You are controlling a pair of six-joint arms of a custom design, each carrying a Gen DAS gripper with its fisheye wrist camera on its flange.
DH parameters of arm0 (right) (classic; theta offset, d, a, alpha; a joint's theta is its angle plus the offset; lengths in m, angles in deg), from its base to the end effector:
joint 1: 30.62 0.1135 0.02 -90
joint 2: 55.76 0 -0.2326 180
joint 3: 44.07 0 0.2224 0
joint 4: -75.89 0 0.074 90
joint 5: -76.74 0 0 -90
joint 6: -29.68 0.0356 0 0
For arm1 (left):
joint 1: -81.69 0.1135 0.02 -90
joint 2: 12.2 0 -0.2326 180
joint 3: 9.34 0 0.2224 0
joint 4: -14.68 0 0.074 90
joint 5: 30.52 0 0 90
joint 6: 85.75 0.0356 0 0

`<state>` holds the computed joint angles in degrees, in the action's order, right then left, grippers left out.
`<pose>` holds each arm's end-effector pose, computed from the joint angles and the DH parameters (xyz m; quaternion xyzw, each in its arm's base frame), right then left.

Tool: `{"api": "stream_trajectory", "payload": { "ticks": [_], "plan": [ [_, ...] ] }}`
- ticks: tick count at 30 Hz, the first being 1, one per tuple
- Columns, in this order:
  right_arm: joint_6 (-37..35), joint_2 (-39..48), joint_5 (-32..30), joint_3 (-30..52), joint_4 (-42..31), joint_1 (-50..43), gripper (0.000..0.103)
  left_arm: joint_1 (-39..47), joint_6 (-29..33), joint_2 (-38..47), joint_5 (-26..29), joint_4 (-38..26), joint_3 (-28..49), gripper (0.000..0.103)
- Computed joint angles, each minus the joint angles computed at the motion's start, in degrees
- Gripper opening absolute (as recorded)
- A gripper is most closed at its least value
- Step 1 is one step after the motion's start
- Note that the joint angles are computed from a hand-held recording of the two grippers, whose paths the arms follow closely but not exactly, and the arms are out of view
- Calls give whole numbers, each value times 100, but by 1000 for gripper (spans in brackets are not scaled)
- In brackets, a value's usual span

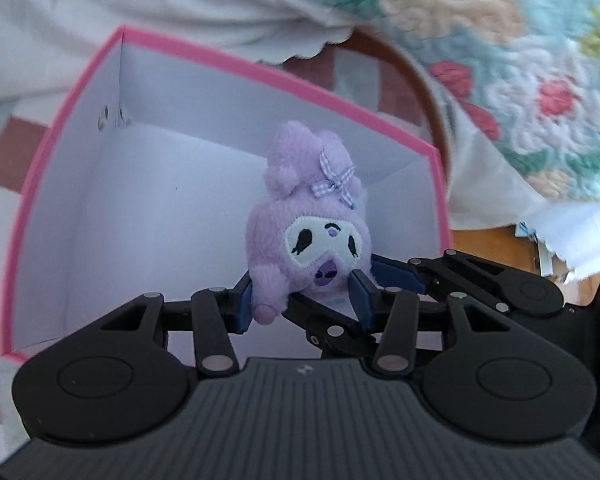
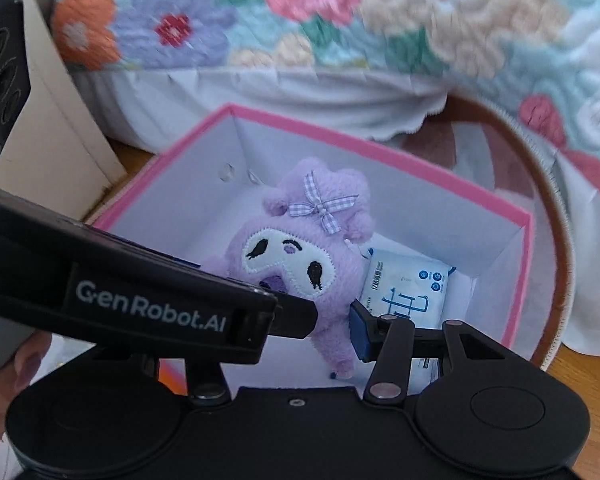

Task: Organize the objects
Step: 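Carry the plush doll into the pink box beside the wipes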

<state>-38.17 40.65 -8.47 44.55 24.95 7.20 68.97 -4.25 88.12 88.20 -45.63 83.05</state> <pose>0.2571 0.1958 0.2209 -0.1200 0.9547 0.0997 0.2533 0.3093 -0.0874 0.2139 0.0818 0.9490 -0.2731 0.1349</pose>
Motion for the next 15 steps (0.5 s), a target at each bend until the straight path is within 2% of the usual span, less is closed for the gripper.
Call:
{"api": "stream_trajectory", "payload": {
  "ticks": [5, 10, 15],
  "plan": [
    [-273, 688, -311, 499, -225, -185, 55, 59, -106, 452, 36, 120, 52, 47],
    [-169, 1053, -611, 612, -233, -347, 55, 12, -211, 826, -42, 142, 155, 47],
    [76, 1304, -411, 787, -486, -402, 55, -97, -511, 1118, 15, 267, 247, 46]
  ]
}}
